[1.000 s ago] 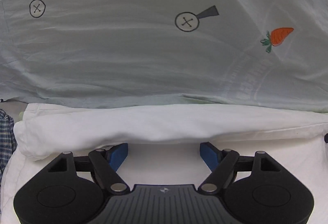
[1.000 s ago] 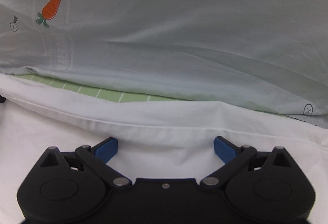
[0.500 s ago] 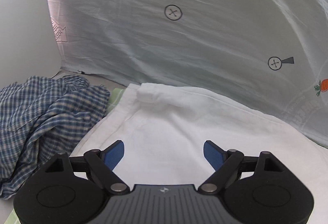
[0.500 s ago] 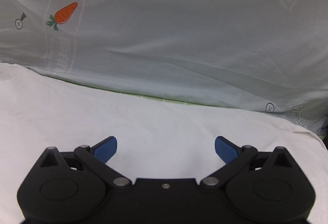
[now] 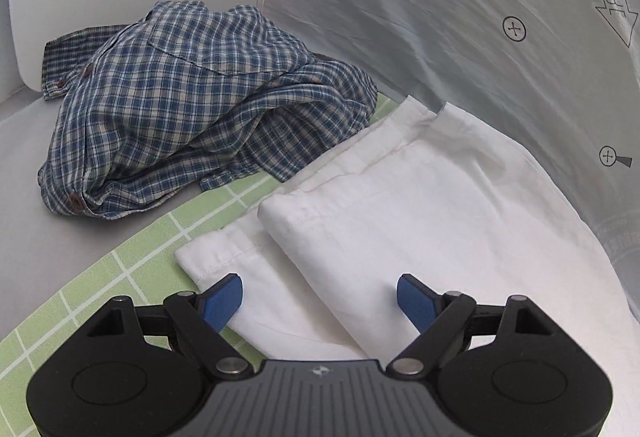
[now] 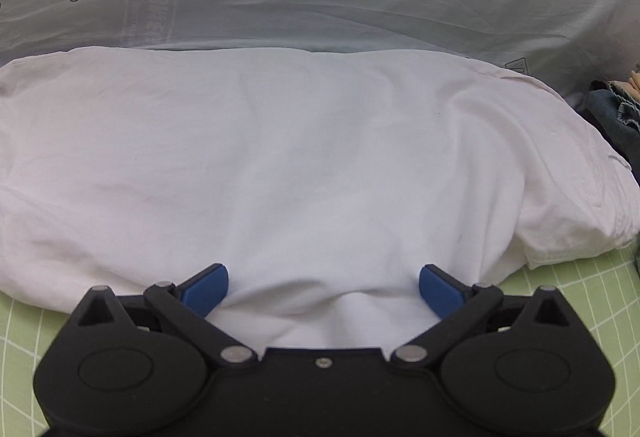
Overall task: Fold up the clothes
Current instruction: 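Grasp the folded white shirt edge with the left gripper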
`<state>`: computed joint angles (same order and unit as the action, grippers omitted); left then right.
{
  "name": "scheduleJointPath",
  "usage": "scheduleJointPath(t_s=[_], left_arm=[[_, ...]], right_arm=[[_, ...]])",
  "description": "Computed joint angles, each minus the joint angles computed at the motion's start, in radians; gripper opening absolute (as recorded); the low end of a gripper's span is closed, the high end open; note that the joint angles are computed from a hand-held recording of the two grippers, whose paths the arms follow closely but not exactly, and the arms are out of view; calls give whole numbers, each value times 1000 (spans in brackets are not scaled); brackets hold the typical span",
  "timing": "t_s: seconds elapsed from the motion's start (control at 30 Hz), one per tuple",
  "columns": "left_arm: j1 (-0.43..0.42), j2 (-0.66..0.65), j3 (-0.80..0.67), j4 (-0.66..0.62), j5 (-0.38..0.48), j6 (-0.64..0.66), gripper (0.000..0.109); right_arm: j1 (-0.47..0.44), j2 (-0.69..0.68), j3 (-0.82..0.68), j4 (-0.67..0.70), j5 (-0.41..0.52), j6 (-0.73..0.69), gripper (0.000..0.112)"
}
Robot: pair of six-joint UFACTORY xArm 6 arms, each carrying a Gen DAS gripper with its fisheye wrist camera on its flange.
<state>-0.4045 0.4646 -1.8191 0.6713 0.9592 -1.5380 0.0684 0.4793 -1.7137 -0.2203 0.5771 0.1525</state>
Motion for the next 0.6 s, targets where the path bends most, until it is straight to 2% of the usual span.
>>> scheduleJointPath(t_s=[0.1, 0.13, 0.17, 0.2, 0.23, 0.37, 0.5, 0.6], left_arm=[[25, -24, 52, 51, -71, -43, 76], [39, -35, 77, 55, -111, -53, 62], [54, -42, 93, 38, -152, -49, 54], [65, -45, 98, 24, -172, -46, 35], [69, -46, 99, 23, -178, -45, 11], [77, -94, 149, 94, -233, -55, 5], [50, -163, 186, 219, -184, -63, 5], [51, -176, 216, 201, -175, -59, 5]], right_arm=[[14, -53, 67, -83, 1, 69, 103], [19, -74, 93, -117, 5, 86, 103], [25, -96, 119, -152, 9, 103, 103], [32, -124, 153, -202, 2, 137, 103], [39, -152, 185, -252, -3, 171, 103], [42, -242, 289, -306, -14, 277, 103], [42, -256, 302, -400, 32, 348, 103], [41, -240, 289, -467, 55, 381, 103]])
